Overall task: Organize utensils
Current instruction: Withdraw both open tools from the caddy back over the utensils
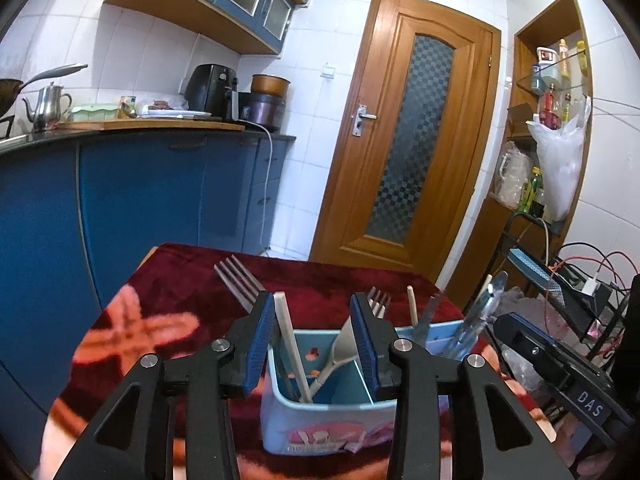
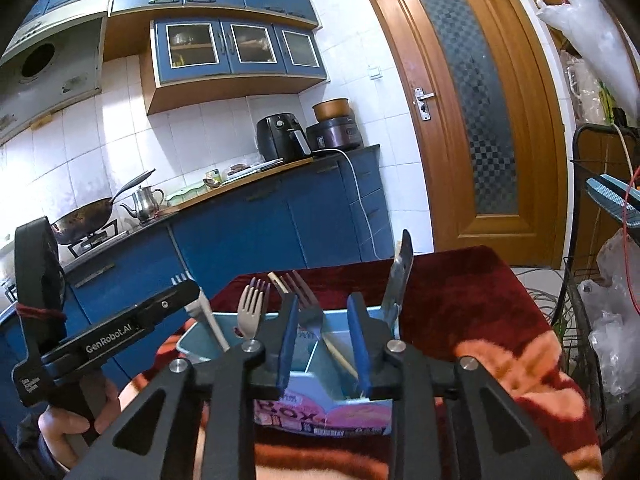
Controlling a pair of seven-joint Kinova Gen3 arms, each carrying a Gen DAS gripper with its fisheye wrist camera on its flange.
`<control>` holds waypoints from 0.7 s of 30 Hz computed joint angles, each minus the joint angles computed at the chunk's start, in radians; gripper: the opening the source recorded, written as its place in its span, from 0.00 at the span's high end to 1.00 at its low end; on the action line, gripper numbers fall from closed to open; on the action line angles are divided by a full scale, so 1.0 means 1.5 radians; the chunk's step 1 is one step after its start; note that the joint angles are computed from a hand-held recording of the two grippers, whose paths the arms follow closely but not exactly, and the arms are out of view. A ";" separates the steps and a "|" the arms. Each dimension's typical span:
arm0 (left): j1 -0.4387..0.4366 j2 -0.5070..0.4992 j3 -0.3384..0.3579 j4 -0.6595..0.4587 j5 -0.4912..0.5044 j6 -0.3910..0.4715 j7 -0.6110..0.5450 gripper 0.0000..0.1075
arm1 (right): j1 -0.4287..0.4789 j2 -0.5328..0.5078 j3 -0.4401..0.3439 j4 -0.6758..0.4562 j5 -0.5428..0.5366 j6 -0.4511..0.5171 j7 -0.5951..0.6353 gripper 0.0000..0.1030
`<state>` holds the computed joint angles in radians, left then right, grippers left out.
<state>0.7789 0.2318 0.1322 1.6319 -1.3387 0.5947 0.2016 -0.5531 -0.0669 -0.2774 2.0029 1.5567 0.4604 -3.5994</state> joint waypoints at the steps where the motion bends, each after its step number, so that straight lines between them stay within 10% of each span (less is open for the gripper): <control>1: 0.002 -0.003 0.002 0.002 0.005 0.004 -0.004 0.62 | -0.002 -0.005 -0.002 0.002 -0.010 0.003 0.006 0.70; 21: 0.041 -0.057 0.078 0.027 0.131 0.154 -0.095 0.60 | 0.039 -0.104 -0.110 0.040 -0.277 0.043 0.183 0.54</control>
